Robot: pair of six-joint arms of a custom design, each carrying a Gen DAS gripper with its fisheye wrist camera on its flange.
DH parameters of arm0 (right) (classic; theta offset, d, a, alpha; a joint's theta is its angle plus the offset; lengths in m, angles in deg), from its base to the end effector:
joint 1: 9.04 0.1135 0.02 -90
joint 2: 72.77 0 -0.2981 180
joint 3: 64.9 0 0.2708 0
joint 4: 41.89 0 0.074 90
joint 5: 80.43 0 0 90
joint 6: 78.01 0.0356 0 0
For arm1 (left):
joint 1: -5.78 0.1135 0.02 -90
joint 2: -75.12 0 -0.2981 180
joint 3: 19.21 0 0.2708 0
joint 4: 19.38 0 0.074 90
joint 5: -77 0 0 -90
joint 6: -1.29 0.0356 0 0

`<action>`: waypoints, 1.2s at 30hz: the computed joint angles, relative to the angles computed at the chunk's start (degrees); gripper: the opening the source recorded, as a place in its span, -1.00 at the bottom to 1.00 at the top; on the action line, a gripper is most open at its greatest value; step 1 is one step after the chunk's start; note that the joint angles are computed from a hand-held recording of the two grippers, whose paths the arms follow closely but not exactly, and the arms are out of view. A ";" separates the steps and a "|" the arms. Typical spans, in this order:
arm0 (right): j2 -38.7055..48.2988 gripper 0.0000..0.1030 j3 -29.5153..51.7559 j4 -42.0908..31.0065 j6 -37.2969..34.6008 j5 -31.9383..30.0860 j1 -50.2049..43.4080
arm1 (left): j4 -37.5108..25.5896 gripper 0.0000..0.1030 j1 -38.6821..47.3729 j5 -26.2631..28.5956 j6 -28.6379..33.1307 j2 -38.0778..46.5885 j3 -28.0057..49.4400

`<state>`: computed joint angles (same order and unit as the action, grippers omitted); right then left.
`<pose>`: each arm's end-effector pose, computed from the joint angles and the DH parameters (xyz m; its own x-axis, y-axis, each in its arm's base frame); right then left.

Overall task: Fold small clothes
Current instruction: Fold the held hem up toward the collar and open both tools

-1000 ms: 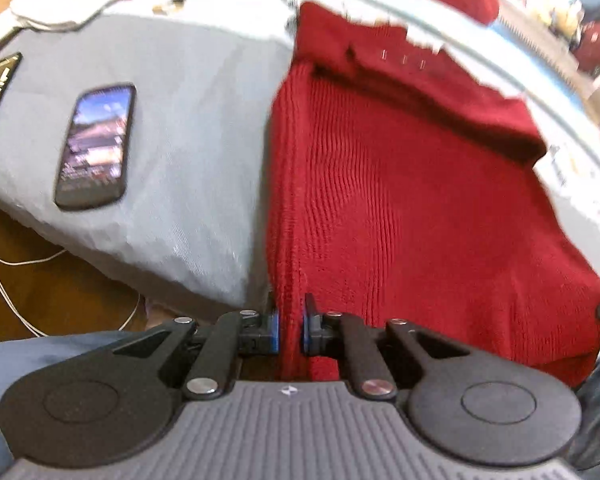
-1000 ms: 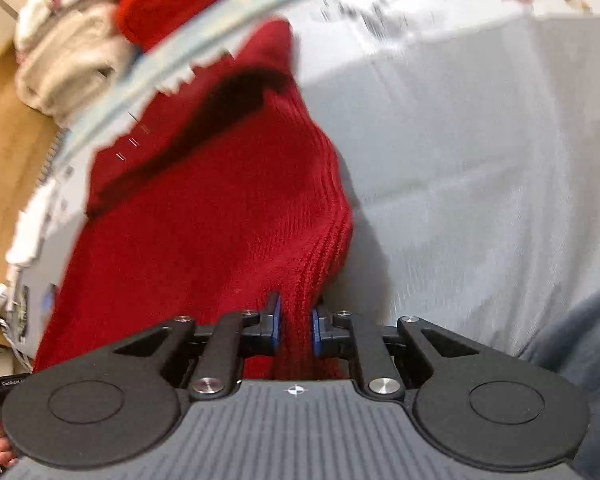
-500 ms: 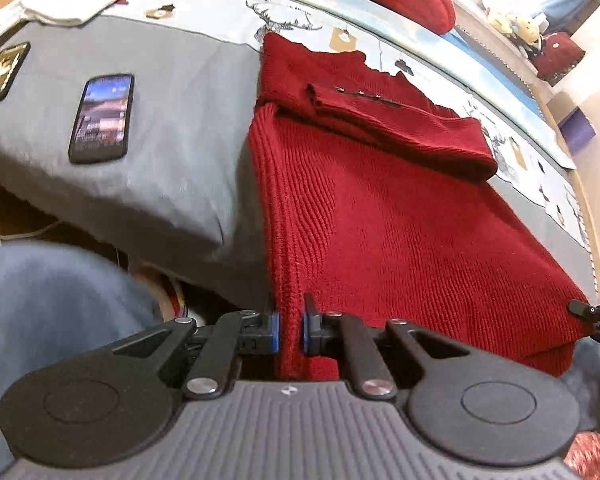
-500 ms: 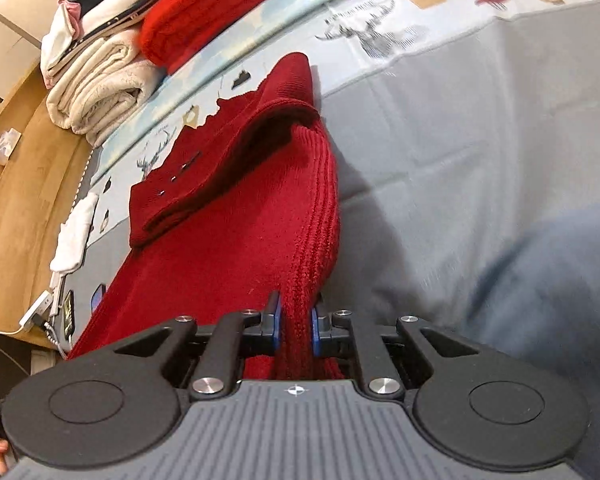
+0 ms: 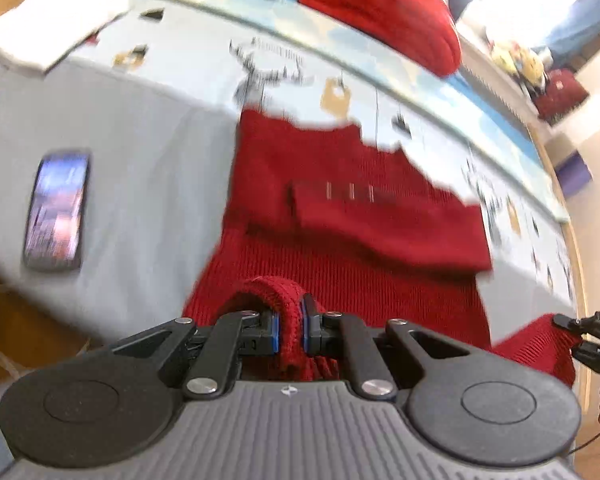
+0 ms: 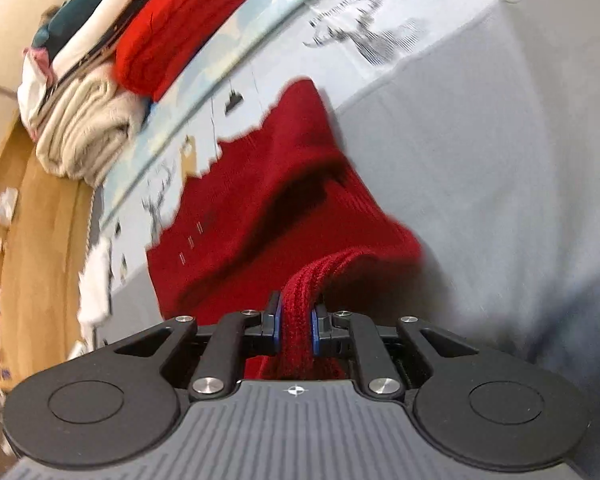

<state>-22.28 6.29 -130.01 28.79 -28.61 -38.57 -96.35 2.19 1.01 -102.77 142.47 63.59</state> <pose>0.1177 -0.0414 0.3450 -0.7168 0.6672 -0.2026 0.4054 0.6352 0.6574 0.2170 -0.0223 0.3653 -0.8937 -0.1801 -0.4109 -0.0424 0.9457 -0.3223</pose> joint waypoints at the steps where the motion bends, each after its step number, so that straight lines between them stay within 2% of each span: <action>1: 3.60 -0.73 1.14 4.94 4.51 1.12 3.16 | 2.91 -0.79 -0.83 -1.12 -0.95 5.04 2.55; 3: 13.05 -0.73 4.57 14.83 12.77 4.10 7.96 | 8.23 -0.76 -2.00 -3.86 -3.55 17.39 9.73; 5: 23.69 -0.68 7.36 25.77 26.19 10.01 12.30 | 9.36 -0.60 -2.95 -9.31 -7.17 31.13 19.90; 6: 27.80 -0.48 8.37 30.41 31.75 14.04 14.01 | 6.78 -0.47 -2.71 -11.04 -10.70 37.94 26.41; 7: 31.48 -0.10 9.70 34.24 35.46 19.20 15.58 | 4.97 -0.30 -2.44 -11.49 -12.81 41.87 30.59; 8: 34.33 0.11 11.05 37.16 37.02 23.96 16.89 | 5.38 -0.16 -2.25 -12.05 -13.68 43.32 31.94; 9: 36.05 0.36 11.96 39.16 37.05 27.04 17.77 | 7.45 0.23 -2.48 -13.54 -13.10 42.85 31.08; 10: 36.84 0.46 12.57 40.09 36.17 27.79 18.00 | 10.30 0.73 -2.92 -15.71 -11.04 41.18 28.66; 12: 35.48 0.59 10.62 43.20 31.99 22.99 16.71 | 15.22 0.98 -3.82 -20.32 -8.24 36.94 22.36; 14: 32.13 0.68 7.01 44.75 26.64 18.21 15.27 | 18.43 0.98 -4.08 -21.19 -6.50 31.97 15.10; 16: 27.68 0.69 2.04 45.54 22.53 16.98 14.59 | 19.24 0.98 -3.82 -19.87 -5.33 28.21 9.35; 20: 20.76 0.73 -6.47 43.19 18.46 19.04 16.45 | 22.24 0.98 -5.77 -20.31 -4.22 21.72 -1.40; 23: 17.79 0.72 -11.82 42.30 18.28 20.69 19.74 | 23.27 0.98 -7.53 -21.92 -3.55 20.87 -5.95; 24: 17.41 0.68 -13.30 42.52 18.70 21.37 21.30 | 23.92 0.91 -8.12 -22.83 -3.11 20.92 -7.18; 25: 17.14 0.42 -14.49 43.43 19.17 22.51 22.90 | 24.75 0.55 -9.10 -24.79 -2.43 21.21 -8.17; 26: 16.70 0.17 -15.02 43.82 19.17 25.97 25.54 | 25.76 0.35 -9.97 -26.82 -1.57 21.33 -8.90; 27: 16.69 -0.47 -14.85 43.68 17.53 30.19 28.30 | 27.00 0.09 -10.71 -28.85 -1.48 21.16 -9.57; 28: 16.97 -0.69 -14.46 43.42 15.72 32.16 29.79 | 26.98 0.10 -11.47 -31.88 -2.54 21.65 -9.35; 29: 17.78 -0.69 -13.76 43.51 15.44 33.16 30.24 | 26.61 0.14 -11.47 -33.12 -3.19 22.58 -8.80; 30: 18.40 -0.69 -13.05 43.54 16.15 33.60 30.00 | 26.34 0.27 -10.86 -32.64 -3.74 23.48 -8.45; 31: 19.68 -0.68 -12.03 42.90 16.63 34.16 29.58 | 26.09 0.57 -10.52 -33.17 -4.52 24.29 -8.39; 32: 21.84 -0.65 -10.78 41.81 17.14 34.87 29.26 | 25.71 0.69 -10.70 -35.12 -4.93 24.70 -8.31; 33: 23.59 -0.45 -10.45 41.48 17.64 34.82 28.53 | 25.91 0.75 -10.82 -36.33 -3.84 24.13 -8.75; 34: 25.36 -0.12 -9.75 40.43 18.67 35.01 28.27 | 25.09 0.74 -10.94 -36.15 -3.10 23.28 -8.48; 36: 25.94 0.22 -8.38 37.64 19.90 37.46 28.68 | 21.72 0.75 -11.81 -36.61 -3.37 21.10 -7.20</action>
<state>3.65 -2.09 -92.37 48.68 8.85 -9.89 -74.64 -9.62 -35.60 -106.14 163.57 56.39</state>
